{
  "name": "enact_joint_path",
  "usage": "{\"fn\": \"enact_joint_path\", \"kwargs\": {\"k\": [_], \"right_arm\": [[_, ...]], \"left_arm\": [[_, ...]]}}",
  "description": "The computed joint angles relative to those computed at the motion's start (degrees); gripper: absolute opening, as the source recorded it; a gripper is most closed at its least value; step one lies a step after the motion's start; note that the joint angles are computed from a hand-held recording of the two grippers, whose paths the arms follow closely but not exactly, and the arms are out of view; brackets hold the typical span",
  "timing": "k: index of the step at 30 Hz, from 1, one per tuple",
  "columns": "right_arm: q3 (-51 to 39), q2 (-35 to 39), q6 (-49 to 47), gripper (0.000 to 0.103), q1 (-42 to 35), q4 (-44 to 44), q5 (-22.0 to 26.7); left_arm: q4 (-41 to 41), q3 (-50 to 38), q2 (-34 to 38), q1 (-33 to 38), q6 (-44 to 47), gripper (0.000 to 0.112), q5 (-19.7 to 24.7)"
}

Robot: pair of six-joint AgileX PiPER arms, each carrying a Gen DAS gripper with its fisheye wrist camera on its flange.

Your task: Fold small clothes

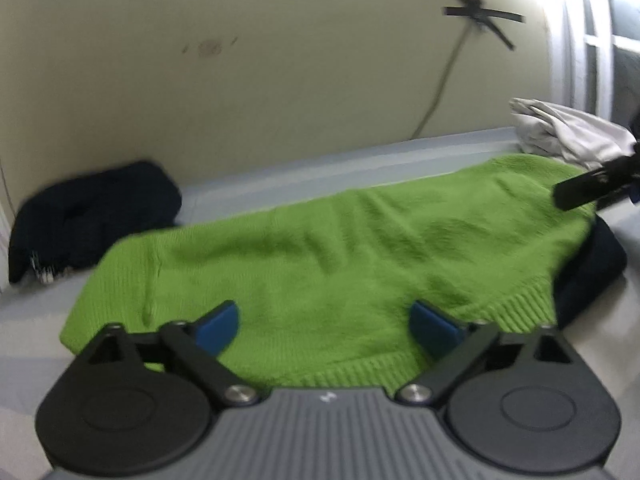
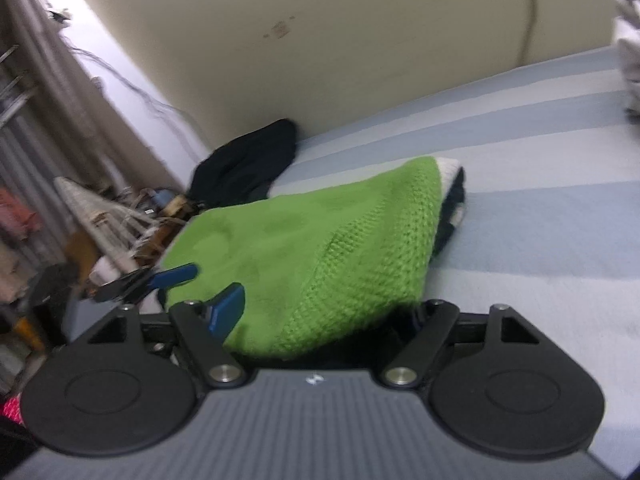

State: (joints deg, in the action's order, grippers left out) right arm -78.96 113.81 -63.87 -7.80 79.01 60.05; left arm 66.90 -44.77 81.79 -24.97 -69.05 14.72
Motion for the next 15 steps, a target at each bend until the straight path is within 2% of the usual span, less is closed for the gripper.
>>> {"fn": "enact_joint_path", "kwargs": {"k": [2, 4, 9, 15], "right_arm": [[0.0, 0.6, -0.6, 0.083, -0.9, 1.4, 2.8], [0.5, 0.7, -0.7, 0.083, -1.6, 2.5, 4.2], [1.9, -1.9, -1.0, 0.084, 0.0, 0.2, 0.7], [0.6, -0.4, -0.2, 0.084, -1.0, 0.7, 2.9]], "left_arm": [[-6.4, -1.1, 0.7, 1.4, 4.9, 0.103, -0.5], [-6.0, -1.9, 1.9, 0.9, 3.5, 0.103, 0.3], [-10.0, -4.2, 4.0, 1.3, 5.8, 0.103, 0.7], [-9.2, -5.0, 5.1, 1.1, 4.3, 0.103, 1.2]]}}
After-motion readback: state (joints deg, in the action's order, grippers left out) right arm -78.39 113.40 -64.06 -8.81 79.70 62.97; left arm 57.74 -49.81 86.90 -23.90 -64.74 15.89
